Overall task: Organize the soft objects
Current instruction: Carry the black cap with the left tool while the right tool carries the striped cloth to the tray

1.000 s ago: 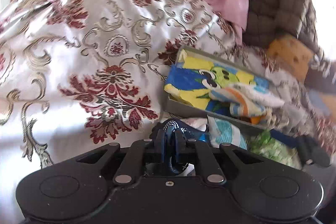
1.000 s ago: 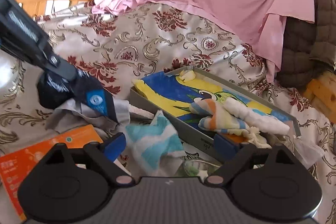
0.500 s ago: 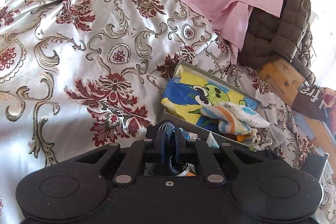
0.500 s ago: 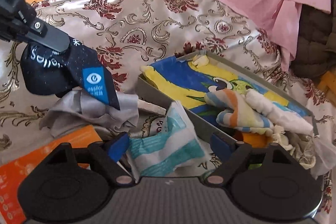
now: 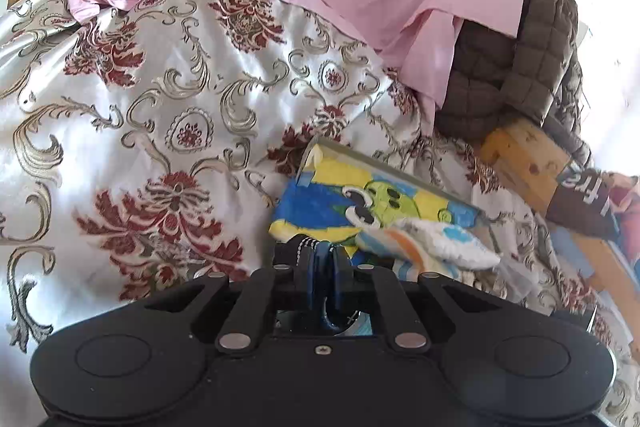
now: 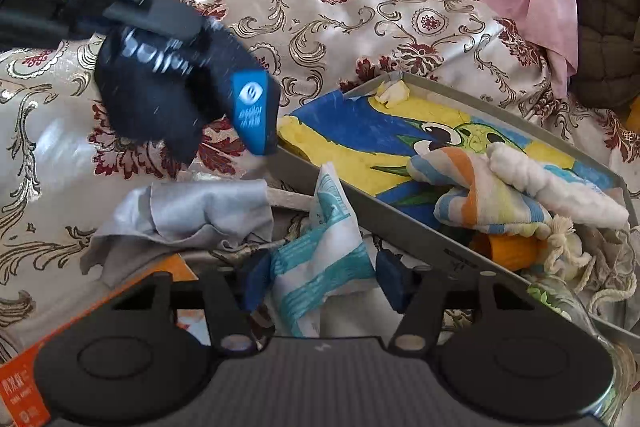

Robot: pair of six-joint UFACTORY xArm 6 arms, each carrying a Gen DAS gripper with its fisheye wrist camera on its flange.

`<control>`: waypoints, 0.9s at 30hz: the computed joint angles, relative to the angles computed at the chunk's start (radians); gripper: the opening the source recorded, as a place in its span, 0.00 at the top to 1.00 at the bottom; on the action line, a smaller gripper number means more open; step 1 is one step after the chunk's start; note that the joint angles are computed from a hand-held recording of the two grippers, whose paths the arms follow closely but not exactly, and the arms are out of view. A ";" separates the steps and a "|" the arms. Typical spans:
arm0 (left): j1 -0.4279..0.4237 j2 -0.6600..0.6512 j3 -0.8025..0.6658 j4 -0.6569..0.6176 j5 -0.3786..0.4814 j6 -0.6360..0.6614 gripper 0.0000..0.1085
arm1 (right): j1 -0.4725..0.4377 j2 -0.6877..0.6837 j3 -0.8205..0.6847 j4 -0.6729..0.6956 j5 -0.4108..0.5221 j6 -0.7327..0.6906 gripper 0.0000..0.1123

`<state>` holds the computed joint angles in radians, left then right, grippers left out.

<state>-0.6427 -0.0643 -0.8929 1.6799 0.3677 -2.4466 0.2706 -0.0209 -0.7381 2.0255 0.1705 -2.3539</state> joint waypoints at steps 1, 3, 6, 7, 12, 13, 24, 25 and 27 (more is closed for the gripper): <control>-0.002 0.001 -0.005 -0.002 0.008 0.000 0.91 | -0.003 -0.004 0.005 -0.020 0.005 0.019 0.50; -0.007 0.001 -0.017 -0.014 0.024 0.013 0.91 | -0.011 -0.018 0.017 -0.085 0.015 0.089 0.50; -0.020 0.006 -0.042 -0.053 0.056 0.059 0.91 | -0.049 -0.050 0.032 -0.181 0.062 0.194 0.50; -0.020 0.010 -0.051 -0.065 0.058 0.071 0.91 | -0.068 -0.064 0.034 -0.207 0.082 0.225 0.51; -0.010 0.056 -0.128 -0.118 0.038 0.106 0.91 | -0.203 -0.147 0.034 -0.161 0.231 0.229 0.50; -0.007 0.071 -0.149 -0.127 0.034 0.119 0.91 | -0.232 -0.153 0.024 -0.101 0.249 0.186 0.50; -0.007 0.451 -0.601 -0.179 0.019 0.216 0.91 | -0.445 0.028 -0.150 0.111 0.411 0.162 0.49; -0.007 0.492 -0.650 -0.193 0.013 0.233 0.91 | -0.452 0.048 -0.163 0.106 0.420 0.176 0.49; -0.009 0.570 -0.745 -0.228 0.006 0.278 0.91 | -0.459 0.084 -0.188 0.086 0.426 0.214 0.48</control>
